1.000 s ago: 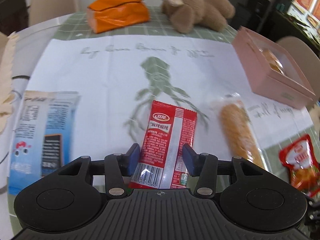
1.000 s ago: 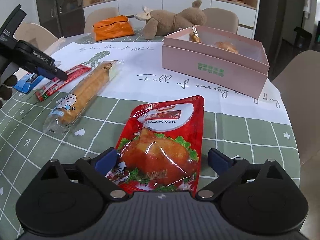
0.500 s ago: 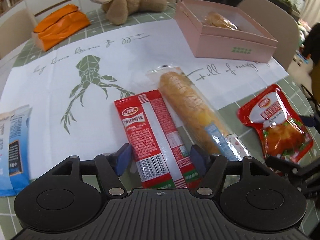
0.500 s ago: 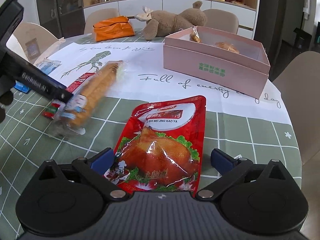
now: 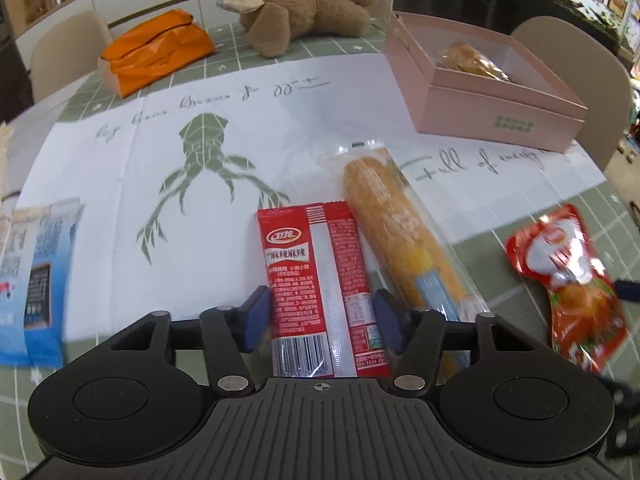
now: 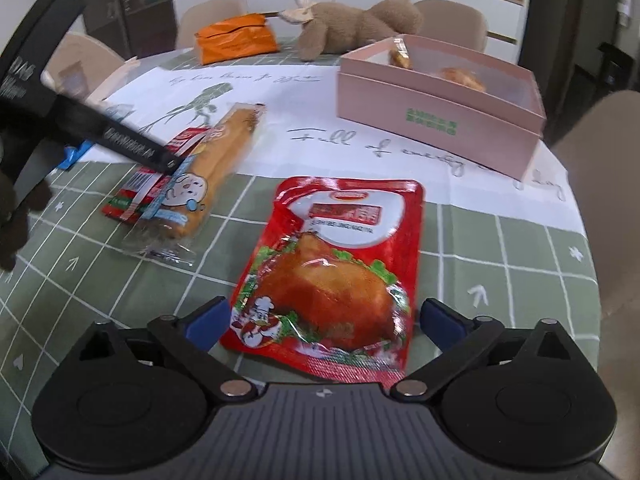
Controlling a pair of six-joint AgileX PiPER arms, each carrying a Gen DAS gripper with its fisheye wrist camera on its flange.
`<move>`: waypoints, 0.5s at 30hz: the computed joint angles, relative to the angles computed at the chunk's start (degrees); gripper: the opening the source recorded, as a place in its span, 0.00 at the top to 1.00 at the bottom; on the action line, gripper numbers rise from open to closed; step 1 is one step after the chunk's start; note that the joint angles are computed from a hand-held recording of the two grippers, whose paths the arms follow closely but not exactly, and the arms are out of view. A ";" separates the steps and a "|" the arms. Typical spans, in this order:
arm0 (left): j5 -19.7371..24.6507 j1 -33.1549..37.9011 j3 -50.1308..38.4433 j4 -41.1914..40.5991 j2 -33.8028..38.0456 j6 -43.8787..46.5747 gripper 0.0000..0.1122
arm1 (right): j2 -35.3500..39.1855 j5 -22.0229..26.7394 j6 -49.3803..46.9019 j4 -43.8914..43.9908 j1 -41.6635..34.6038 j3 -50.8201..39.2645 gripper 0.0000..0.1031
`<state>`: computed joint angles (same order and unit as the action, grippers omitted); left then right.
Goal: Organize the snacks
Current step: 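Grasp the wrapped bread stick with right tool while left tool holds spicy strip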
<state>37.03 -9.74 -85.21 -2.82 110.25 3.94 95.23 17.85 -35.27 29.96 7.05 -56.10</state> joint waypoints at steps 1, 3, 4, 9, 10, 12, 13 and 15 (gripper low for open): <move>-0.06 0.34 1.07 -1.59 -0.86 0.65 0.48 | -0.60 -0.29 0.34 -0.08 -0.07 0.55 0.05; 0.05 1.30 4.21 -6.03 -3.39 2.76 0.50 | -2.29 -2.06 1.18 -0.65 -0.08 2.02 0.05; -0.10 1.74 6.28 -8.03 -4.96 3.43 0.50 | -3.07 -3.30 2.08 -1.60 0.07 2.64 0.05; -1.56 0.43 13.71 -3.08 -10.80 -4.41 0.50 | -3.91 -2.95 -3.20 3.06 -0.10 -0.42 0.05; -1.65 -0.11 14.55 -0.43 -11.54 -7.16 0.50 | -3.16 -1.34 -6.05 5.81 -0.18 -2.44 0.05; -2.06 -0.68 16.11 2.99 -12.69 -10.65 0.50 | -0.74 1.78 -7.65 7.51 0.44 -7.16 0.05; -2.28 -0.72 16.69 3.61 -13.10 -11.41 0.50 | 1.30 4.28 -8.35 8.20 0.81 -10.38 0.05; -2.55 -0.77 17.48 3.98 -13.74 -12.37 0.50 | 6.07 7.90 -5.98 6.61 2.47 -16.83 0.05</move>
<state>34.48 -10.51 -67.72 1.17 96.51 -8.42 101.30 25.75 -41.25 36.57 9.52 -72.93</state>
